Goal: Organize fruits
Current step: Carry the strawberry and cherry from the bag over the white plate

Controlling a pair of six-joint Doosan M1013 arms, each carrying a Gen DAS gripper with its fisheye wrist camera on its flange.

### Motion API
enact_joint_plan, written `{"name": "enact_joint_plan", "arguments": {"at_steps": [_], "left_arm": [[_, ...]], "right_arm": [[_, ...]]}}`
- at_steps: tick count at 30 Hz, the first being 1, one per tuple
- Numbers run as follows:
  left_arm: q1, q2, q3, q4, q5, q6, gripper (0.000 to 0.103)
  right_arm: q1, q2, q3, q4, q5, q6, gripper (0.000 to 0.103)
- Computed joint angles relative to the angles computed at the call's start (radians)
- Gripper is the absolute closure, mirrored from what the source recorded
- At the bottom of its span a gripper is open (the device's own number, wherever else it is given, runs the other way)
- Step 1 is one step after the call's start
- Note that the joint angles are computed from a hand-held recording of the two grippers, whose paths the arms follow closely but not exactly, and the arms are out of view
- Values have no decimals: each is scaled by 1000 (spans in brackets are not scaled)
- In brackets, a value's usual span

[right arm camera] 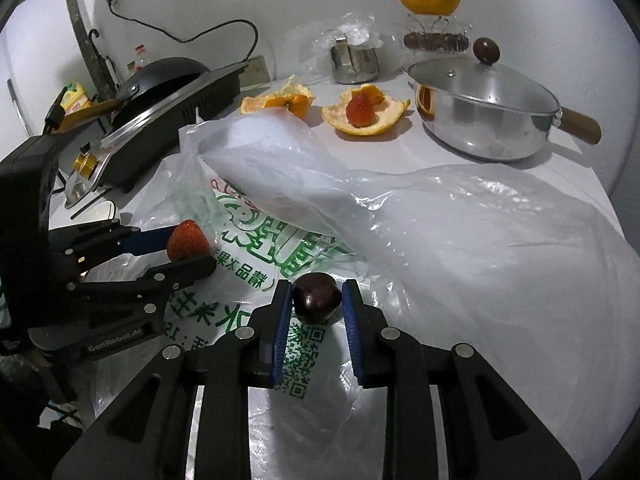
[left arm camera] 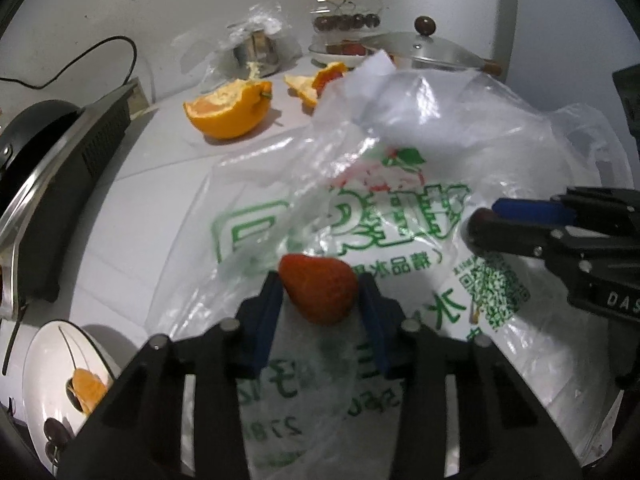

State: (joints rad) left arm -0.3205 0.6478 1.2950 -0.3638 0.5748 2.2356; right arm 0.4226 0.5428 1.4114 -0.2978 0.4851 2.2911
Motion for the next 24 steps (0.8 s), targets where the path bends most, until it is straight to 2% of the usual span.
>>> {"name": "enact_joint_plan", "arguments": {"at_steps": [7,24], "left_arm": [[11,-20,21,-98,0,96,65],[41,-104,123,-341,-26,337,66]], "right_arm": [[0,13,-20,45,21,-46,76],[54,-31,0,-169,34,136,76]]}}
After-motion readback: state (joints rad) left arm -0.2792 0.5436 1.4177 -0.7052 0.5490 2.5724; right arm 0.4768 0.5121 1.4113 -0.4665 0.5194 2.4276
